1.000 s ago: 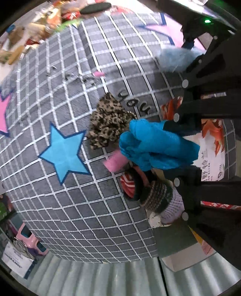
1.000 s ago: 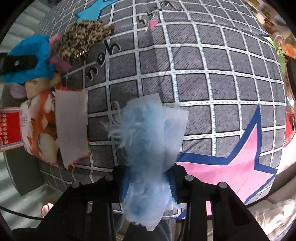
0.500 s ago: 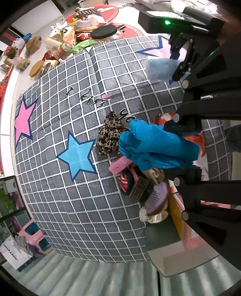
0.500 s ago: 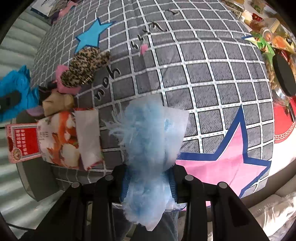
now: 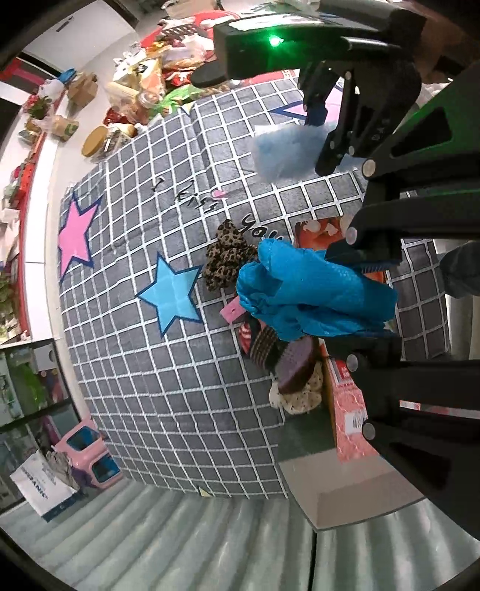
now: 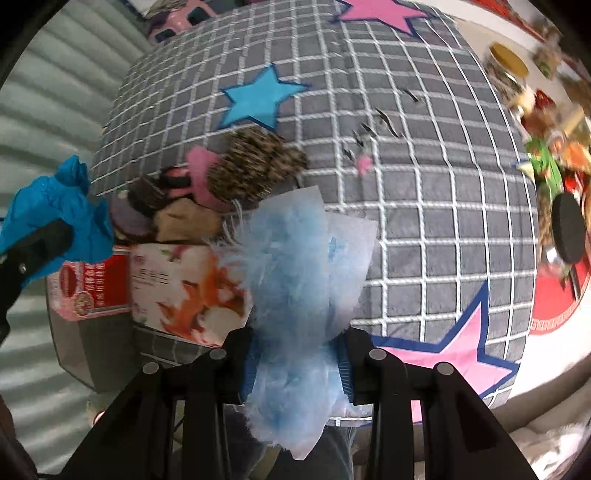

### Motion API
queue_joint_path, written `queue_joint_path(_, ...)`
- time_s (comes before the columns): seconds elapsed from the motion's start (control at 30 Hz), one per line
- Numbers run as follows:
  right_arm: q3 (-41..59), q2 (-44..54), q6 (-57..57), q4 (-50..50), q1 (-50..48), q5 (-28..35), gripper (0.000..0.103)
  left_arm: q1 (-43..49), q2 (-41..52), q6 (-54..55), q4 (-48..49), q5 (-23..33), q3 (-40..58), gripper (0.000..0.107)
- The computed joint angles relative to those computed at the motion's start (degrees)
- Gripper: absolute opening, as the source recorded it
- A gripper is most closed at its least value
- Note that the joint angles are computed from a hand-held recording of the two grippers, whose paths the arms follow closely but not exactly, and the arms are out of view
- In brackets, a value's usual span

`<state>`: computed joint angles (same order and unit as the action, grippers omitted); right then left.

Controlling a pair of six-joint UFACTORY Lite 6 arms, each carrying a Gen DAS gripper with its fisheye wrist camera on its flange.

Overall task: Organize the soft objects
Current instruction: 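Carry the blue cloth and fluffy duster in both tools over the white box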

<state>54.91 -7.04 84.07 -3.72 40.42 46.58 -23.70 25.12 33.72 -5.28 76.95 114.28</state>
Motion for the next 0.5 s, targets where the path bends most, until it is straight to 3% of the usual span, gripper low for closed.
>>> queue_joint_path(0.5, 34.4, 22.2, -9.5, -3.6, 0.1, 11.5, 0.038, 14.4, 12.6, 1.9, -4.6, 10.8, 25.7, 0.025)
